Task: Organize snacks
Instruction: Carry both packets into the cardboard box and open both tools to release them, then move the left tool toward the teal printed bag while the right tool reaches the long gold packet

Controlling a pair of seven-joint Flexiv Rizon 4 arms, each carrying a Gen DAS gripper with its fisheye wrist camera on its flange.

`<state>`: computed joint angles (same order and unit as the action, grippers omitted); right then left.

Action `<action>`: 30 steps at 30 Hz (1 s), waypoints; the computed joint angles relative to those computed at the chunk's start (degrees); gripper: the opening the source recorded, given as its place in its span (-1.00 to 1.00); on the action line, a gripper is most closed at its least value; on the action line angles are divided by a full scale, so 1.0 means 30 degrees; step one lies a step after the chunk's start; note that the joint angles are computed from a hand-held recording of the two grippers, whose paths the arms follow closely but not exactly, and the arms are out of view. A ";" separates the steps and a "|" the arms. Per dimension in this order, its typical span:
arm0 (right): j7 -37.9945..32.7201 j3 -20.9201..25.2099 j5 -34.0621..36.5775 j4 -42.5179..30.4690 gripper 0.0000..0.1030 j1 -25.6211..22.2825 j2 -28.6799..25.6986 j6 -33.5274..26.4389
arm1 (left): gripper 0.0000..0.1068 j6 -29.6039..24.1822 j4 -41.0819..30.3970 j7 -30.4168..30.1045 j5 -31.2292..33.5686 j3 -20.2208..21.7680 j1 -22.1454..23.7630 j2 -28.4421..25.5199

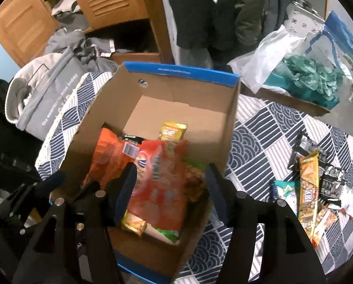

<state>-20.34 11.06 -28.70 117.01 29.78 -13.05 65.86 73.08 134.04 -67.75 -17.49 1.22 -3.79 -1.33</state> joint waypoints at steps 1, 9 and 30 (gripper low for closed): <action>0.0118 -0.0068 -0.0135 0.0120 0.19 0.0001 0.0139 -0.0089 | 0.24 0.0017 0.0012 -0.0017 0.0048 -0.0029 -0.0044 0.0078; 0.1339 -0.0212 -0.1597 0.1304 0.32 -0.0462 0.1327 -0.0492 | 0.33 -0.0084 0.0172 0.0177 -0.0056 -0.0198 -0.0532 0.0693; 0.1940 0.0602 -0.1510 0.5183 0.32 -0.2970 0.4627 -0.0303 | 0.34 -0.0706 -0.0337 -0.0769 0.0864 -0.1063 -0.2251 0.1001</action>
<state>-14.51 12.87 -33.23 132.56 20.87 0.83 64.95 70.96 133.03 -70.06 -14.90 -1.97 -10.54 1.67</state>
